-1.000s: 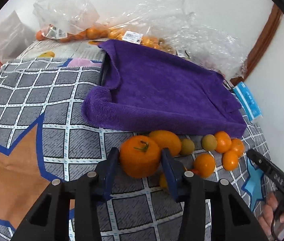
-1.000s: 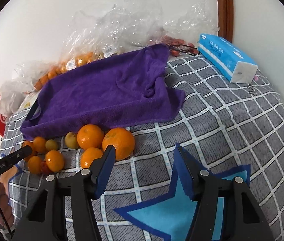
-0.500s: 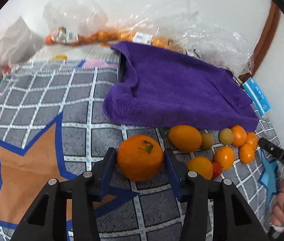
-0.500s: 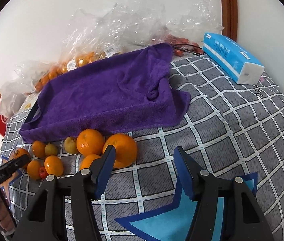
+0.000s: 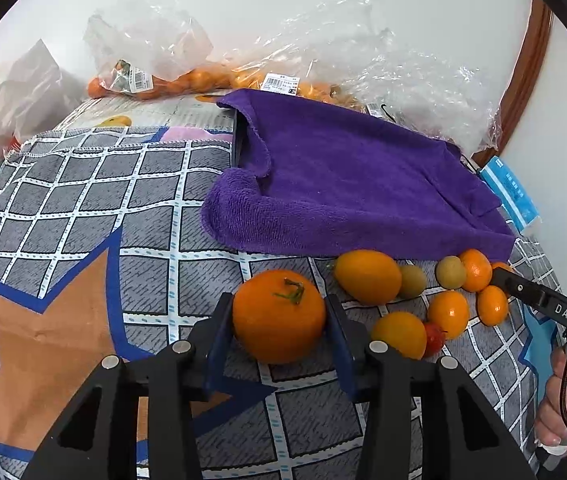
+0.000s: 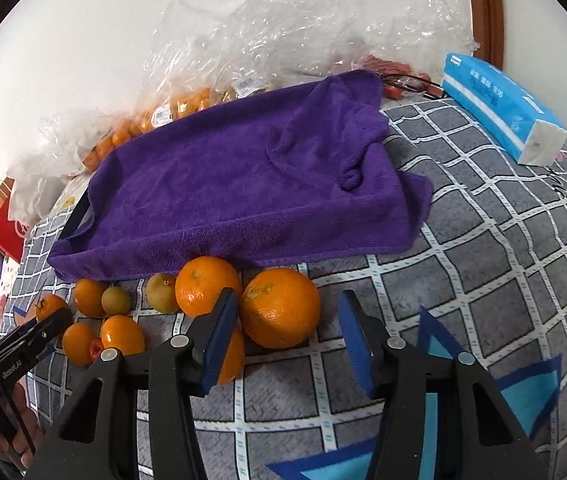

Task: Organize fruits
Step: 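Lift both held oranges and carry them over the purple towel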

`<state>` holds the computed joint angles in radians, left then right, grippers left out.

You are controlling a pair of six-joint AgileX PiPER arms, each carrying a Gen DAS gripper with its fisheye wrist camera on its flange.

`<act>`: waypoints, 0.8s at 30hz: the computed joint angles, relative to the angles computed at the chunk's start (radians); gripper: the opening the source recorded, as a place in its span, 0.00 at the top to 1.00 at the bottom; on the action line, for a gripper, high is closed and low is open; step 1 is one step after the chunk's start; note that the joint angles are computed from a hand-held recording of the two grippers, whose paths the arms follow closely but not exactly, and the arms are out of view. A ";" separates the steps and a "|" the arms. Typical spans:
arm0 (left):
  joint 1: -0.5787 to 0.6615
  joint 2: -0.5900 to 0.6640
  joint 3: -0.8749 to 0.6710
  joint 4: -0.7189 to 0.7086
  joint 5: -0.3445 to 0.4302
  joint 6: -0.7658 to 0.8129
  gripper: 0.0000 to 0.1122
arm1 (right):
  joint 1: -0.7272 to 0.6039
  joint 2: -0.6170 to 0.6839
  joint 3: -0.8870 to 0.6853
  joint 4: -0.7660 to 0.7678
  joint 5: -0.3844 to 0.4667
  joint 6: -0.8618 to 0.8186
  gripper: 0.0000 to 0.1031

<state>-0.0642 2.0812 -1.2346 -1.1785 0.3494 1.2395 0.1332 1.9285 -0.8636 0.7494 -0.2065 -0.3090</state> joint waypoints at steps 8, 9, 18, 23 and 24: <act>0.003 -0.003 0.011 -0.052 0.004 0.035 0.63 | -0.001 -0.024 0.031 -0.010 -0.012 0.017 0.59; 0.003 -0.004 0.014 -0.061 0.003 0.042 0.63 | -0.001 -0.036 0.047 -0.006 -0.024 0.014 0.59; 0.017 -0.007 0.022 -0.111 0.019 0.079 0.63 | -0.016 -0.040 0.086 0.009 -0.042 -0.037 0.58; 0.023 -0.016 0.042 -0.184 0.014 0.140 0.63 | 0.014 -0.008 0.099 -0.005 -0.119 -0.024 0.58; 0.022 -0.018 0.045 -0.195 0.012 0.149 0.63 | 0.028 -0.008 0.099 0.048 -0.133 -0.078 0.58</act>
<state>-0.0418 2.0628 -1.1901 -1.3734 0.3618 1.3885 0.1612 1.9209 -0.7651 0.7978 -0.3392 -0.3872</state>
